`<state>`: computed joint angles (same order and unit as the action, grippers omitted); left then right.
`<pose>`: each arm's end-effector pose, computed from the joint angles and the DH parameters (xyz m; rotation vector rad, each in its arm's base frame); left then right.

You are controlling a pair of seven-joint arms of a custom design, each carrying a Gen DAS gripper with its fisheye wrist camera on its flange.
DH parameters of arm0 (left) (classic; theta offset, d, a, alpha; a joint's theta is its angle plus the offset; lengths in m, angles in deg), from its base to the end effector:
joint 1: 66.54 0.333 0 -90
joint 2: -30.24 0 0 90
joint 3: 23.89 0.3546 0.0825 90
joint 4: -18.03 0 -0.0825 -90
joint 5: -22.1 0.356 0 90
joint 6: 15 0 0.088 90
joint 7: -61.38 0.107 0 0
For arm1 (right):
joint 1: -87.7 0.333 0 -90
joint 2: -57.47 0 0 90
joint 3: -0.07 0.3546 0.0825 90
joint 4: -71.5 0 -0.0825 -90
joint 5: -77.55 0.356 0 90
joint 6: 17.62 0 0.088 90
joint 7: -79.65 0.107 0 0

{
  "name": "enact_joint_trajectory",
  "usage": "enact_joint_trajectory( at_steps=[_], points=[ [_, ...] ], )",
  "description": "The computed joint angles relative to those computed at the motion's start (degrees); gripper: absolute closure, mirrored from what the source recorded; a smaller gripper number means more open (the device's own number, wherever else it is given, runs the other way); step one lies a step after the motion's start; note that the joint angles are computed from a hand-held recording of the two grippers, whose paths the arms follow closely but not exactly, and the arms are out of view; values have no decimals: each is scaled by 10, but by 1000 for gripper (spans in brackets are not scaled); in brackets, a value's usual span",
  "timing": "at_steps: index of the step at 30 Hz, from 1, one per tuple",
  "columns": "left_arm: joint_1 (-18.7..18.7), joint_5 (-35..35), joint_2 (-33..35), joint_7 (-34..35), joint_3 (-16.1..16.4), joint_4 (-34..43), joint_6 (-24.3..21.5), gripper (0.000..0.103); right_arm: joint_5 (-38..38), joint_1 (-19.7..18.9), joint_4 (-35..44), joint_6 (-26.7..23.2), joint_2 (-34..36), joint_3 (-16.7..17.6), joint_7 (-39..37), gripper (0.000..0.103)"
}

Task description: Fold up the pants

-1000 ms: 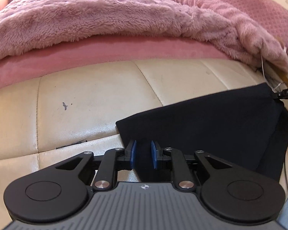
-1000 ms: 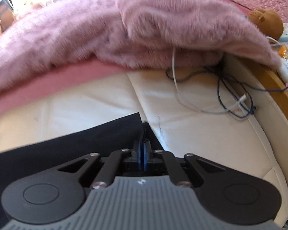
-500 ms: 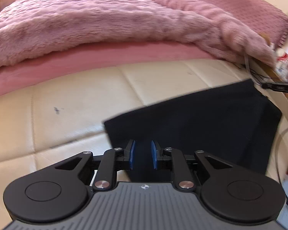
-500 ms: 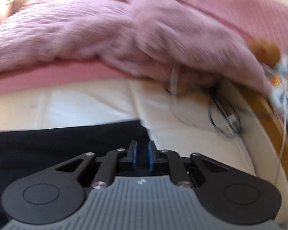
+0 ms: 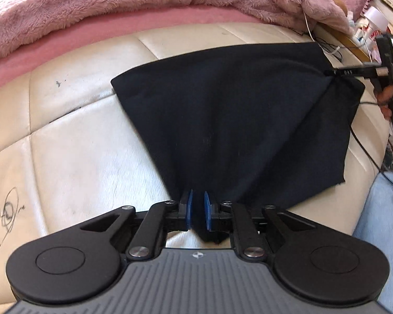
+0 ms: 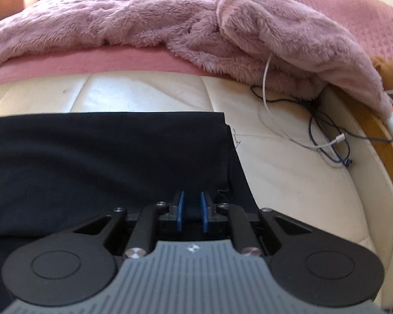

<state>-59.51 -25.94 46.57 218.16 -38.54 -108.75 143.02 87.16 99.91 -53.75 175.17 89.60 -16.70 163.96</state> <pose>0.5597 -0.0383 0.3286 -1.4674 2.5604 -0.7766 0.6038 -0.0503 0.2710 -1.8504 1.9698 -0.8058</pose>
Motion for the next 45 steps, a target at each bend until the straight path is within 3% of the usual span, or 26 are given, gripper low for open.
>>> enact_joint_trajectory(
  at_steps=[6,8,11,14,16,17,18,25,32,35,37,40,45],
  points=[
    [-9,24,-18,-10,9,-23,15,88,1,16,5,-12,4,-14,-1,92],
    [-10,51,-21,-35,19,-18,-1,88,-2,20,9,-20,4,-20,-4,92],
    [15,-2,-23,-17,10,-3,-19,87,-15,15,17,-43,1,-19,-7,93],
    [29,-57,-3,-44,18,38,-61,71,-30,8,19,-56,-7,-14,-3,93],
    [33,-80,19,-70,23,67,-82,63,-36,6,3,-31,-18,-10,2,86],
    [35,-85,33,-88,25,83,-93,63,-36,1,-6,-16,-24,-4,2,77],
    [37,-86,47,-108,26,99,-104,63,-35,-3,-16,-2,-31,4,2,75],
    [50,-84,114,-209,15,166,-134,62,-78,-103,-98,79,-80,127,4,75],
    [69,-112,139,-227,-6,188,-150,61,-142,-157,-127,124,-80,189,62,75],
    [70,-117,144,-235,-7,193,-151,65,-155,-147,-121,122,-72,186,71,75],
    [64,-109,142,-239,-4,190,-137,80,-150,-129,-115,116,-68,175,64,75],
    [70,-121,140,-232,-11,185,-130,92,-158,-130,-104,103,-64,181,67,75],
    [73,-128,130,-224,-8,172,-116,95,-142,-100,-99,87,-69,166,46,75]
  ],
)
